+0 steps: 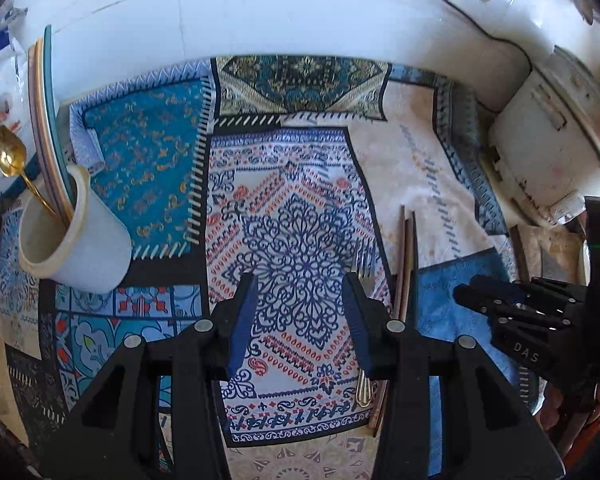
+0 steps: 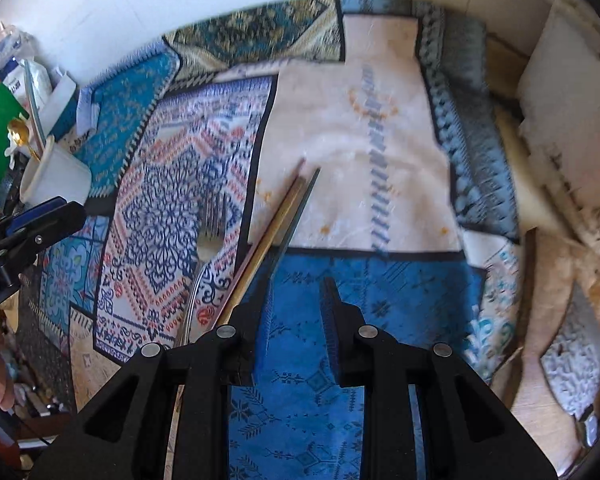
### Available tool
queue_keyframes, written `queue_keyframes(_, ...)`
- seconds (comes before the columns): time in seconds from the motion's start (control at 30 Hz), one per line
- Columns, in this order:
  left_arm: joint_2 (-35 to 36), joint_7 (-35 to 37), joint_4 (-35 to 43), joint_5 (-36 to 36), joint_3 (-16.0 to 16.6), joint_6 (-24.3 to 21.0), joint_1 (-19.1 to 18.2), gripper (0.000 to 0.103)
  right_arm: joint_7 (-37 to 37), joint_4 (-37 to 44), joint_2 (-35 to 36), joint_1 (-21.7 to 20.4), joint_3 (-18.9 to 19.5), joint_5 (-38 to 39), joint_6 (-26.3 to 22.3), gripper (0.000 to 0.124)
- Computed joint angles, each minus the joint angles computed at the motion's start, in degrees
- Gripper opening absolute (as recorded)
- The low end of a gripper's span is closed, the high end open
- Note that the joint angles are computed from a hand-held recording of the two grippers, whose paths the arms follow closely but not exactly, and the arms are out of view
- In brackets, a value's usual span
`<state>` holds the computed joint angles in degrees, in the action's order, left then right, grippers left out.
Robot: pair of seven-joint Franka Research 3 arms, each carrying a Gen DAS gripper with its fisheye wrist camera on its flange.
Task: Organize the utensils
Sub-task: 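Move both open tools back down to the remaining utensils, then grasp the silver fork with the left tool while the right tool grasps the dark chopstick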
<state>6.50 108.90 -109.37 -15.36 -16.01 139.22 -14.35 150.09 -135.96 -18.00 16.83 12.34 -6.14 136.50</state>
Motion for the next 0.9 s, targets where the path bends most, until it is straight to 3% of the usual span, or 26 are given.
queue_keyframes(0.3,0.99,-2.33,-1.12,3.07,0.22,-1.43,0.0,0.042,-6.15,0.66,4.97,2.43,-1.69,5.78,2.66,0.022)
queue_keyframes(0.47,1.91,-1.94,-0.78,2.94,-0.23,-2.84,0.02,0.042,-7.21,2.68,7.07,2.67,-1.52,3.6,1.69,0.021)
queue_keyframes(0.6,3.28,-0.96,0.31,2.96,-0.93,-4.23,-0.46,0.042,-6.93,4.33,8.96,2.93,-1.33,0.31,0.82,0.011)
queue_keyframes(0.9,7.6,-2.24,3.68,6.01,-2.24,-6.43,-2.57,0.042,-8.47,-0.25,4.87,2.21,-2.74,1.78,1.45,0.005)
